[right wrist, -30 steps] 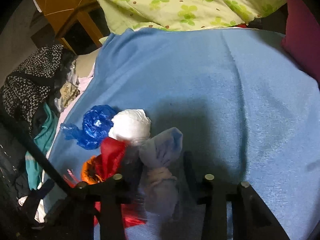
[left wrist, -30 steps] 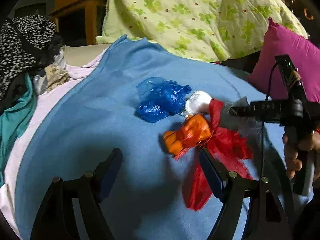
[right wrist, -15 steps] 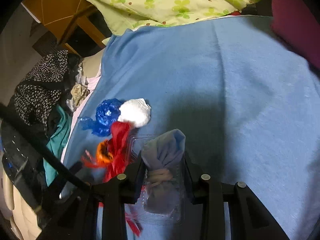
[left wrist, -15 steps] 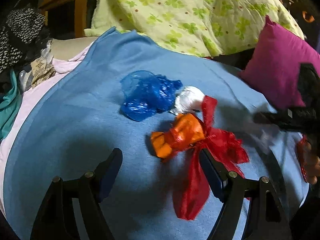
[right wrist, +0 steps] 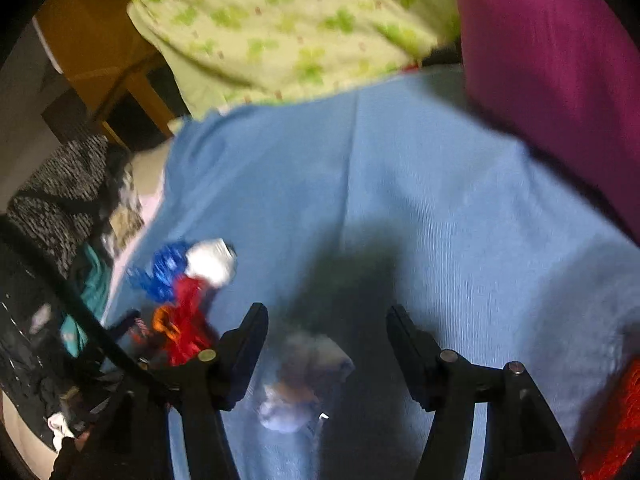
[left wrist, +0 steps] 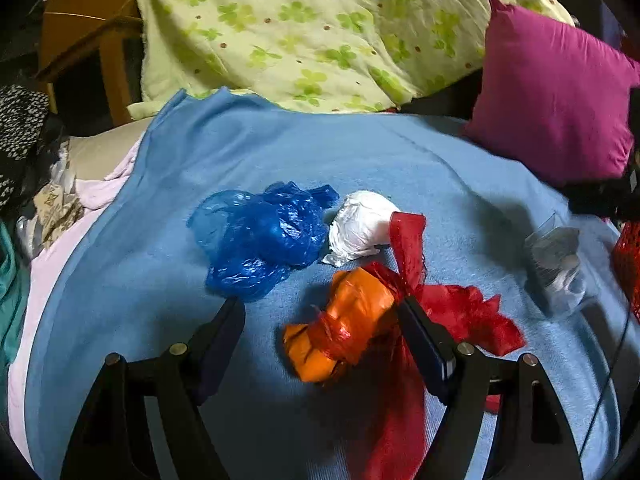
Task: Collect trash
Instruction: 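Grasp the red mesh bag with the right tool while the left tool grasps the orange bag, then carry the red mesh bag and orange bag over the red basket with both tools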
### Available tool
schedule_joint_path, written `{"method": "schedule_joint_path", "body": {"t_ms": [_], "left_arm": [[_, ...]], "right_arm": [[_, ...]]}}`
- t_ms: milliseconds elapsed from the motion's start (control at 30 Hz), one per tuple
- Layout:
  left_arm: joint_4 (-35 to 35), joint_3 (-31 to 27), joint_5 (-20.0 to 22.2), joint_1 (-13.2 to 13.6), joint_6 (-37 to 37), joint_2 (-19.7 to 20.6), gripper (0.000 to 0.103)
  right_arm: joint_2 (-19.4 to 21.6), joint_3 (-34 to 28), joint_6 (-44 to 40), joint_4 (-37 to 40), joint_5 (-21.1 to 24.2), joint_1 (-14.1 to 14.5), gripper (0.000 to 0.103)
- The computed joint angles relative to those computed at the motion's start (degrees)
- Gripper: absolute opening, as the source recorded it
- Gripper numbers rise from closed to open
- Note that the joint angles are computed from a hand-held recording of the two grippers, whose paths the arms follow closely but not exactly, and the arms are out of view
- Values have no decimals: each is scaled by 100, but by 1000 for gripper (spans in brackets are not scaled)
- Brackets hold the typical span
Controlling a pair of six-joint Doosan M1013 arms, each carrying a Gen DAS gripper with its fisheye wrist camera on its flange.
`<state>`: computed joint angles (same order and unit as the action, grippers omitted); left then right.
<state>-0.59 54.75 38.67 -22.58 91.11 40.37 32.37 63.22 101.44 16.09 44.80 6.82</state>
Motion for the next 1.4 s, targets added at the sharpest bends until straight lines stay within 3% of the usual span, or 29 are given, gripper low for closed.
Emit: {"method": "schedule_joint_path", "body": {"t_ms": [67, 100, 133, 300, 433, 667, 833, 1100, 1233, 1400], "left_arm": [[-368, -110, 137, 44, 254, 71, 78], [-556, -154, 207, 64, 386, 97, 71], [-733, -194, 280, 86, 511, 120, 61], [-1311, -299, 559, 177, 679, 157, 31], [-1932, -147, 502, 289, 794, 47, 29], [-1571, -163, 615, 344, 266, 36, 29], [-1045, -17, 369, 320, -80, -78, 29], [-460, 19, 316, 296, -604, -108, 29], [-361, 7, 335, 300, -740, -100, 29], [-175, 95, 255, 295, -951, -154, 29]], "right_arm": [[-104, 160, -355, 253, -418, 16, 66], [-122, 183, -612, 421, -529, 37, 66], [-114, 167, -764, 533, -559, 55, 66], [88, -109, -1625, 1250, -292, 188, 61], [354, -456, -1760, 1332, 93, 332, 55], [748, -941, -1632, 999, 659, 535, 54], [833, -1052, -1731, 737, 725, 641, 54], [982, -1281, -1688, 97, 973, 783, 54], [1037, -1369, -1768, -28, 1143, 824, 41], [959, -1277, -1749, 21, 1030, 815, 38]]}}
